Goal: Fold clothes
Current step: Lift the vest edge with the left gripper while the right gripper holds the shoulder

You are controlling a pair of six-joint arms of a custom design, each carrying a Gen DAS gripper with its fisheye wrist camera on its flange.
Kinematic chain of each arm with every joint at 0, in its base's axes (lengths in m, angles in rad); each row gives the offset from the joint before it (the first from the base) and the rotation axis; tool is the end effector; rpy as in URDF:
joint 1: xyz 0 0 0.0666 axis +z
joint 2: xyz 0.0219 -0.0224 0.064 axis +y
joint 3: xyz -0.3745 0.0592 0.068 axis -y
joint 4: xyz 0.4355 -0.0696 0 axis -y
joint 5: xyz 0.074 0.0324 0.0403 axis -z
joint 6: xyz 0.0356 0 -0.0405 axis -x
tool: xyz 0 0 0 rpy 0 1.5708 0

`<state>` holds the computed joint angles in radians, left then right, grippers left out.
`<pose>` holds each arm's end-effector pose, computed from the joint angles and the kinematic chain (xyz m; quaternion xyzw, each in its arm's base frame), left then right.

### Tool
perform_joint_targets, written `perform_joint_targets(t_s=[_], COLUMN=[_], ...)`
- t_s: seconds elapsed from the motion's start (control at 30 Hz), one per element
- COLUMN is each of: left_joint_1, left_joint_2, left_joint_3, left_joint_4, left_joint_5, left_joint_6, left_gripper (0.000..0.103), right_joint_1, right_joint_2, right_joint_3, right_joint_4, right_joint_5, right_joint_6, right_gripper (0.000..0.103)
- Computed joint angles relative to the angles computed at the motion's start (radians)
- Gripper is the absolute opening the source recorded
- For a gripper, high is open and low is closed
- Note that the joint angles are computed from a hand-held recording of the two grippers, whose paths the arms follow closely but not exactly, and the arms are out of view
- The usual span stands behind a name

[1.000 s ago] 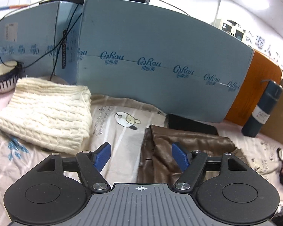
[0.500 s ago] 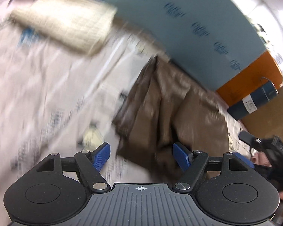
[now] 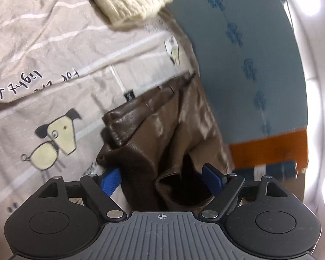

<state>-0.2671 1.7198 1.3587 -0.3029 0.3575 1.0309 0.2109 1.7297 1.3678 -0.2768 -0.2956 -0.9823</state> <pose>0.6106 -0.1804 0.2707 -0.2574 0.8499 -0.3879 0.2468 0.6259 0.1442 0.2709 0.2711 0.8436 0.3585 0.2938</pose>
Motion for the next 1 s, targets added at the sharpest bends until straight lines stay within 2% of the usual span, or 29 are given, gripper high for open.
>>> perform_joint_targets(t_s=[0.03,0.1,0.13,0.23,0.3,0.4,0.47,0.57,0.67,0.77,0.9,1.0], left_joint_1=[-0.006,-0.024,-0.035,-0.072,-0.08,-0.085,-0.084,-0.079,-0.068,-0.037,0.029,0.099], left_joint_2=[0.001,0.003,0.006,0.022,0.014,-0.002,-0.023,-0.057,-0.089,-0.125,-0.173,-0.186], left_joint_3=[-0.007,-0.008,0.001,0.057,0.053,0.039,0.025,0.006,-0.009,-0.037,-0.076,-0.087], left_joint_4=[0.024,0.039,0.025,-0.091,-0.092,-0.078,-0.057,-0.025,0.003,0.041,0.107,0.154], left_joint_5=[-0.026,-0.088,-0.126,-0.27,-0.299,-0.308,-0.299,-0.27,-0.244,-0.198,-0.118,-0.057], left_joint_6=[0.018,0.031,0.021,-0.078,-0.086,-0.108,-0.138,-0.203,-0.252,-0.261,-0.272,-0.266], left_gripper=[0.081,0.081,0.076,0.038,0.034,0.019,0.014,0.013,0.013,0.01,0.008,0.008], right_joint_1=[-0.005,-0.007,-0.007,-0.013,-0.015,-0.018,-0.022,-0.019,-0.009,0.008,0.053,0.104], right_joint_2=[0.005,0.018,0.019,0.016,0.012,-0.005,-0.023,-0.056,-0.087,-0.112,-0.113,-0.067], right_joint_3=[0.001,0.014,0.009,-0.011,-0.023,-0.051,-0.081,-0.122,-0.16,-0.184,-0.157,-0.066], right_joint_4=[0.011,-0.014,-0.006,0.018,0.034,0.097,0.172,0.267,0.369,0.468,0.552,0.553], right_joint_5=[-0.018,-0.027,-0.029,-0.061,-0.071,-0.106,-0.149,-0.194,-0.216,-0.213,-0.199,-0.179], right_joint_6=[-0.015,-0.002,0.007,0.006,0.012,-0.01,-0.055,-0.106,-0.176,-0.245,-0.293,-0.297], right_gripper=[0.063,0.046,0.042,0.026,0.021,0.014,0.011,0.009,0.009,0.009,0.009,0.009])
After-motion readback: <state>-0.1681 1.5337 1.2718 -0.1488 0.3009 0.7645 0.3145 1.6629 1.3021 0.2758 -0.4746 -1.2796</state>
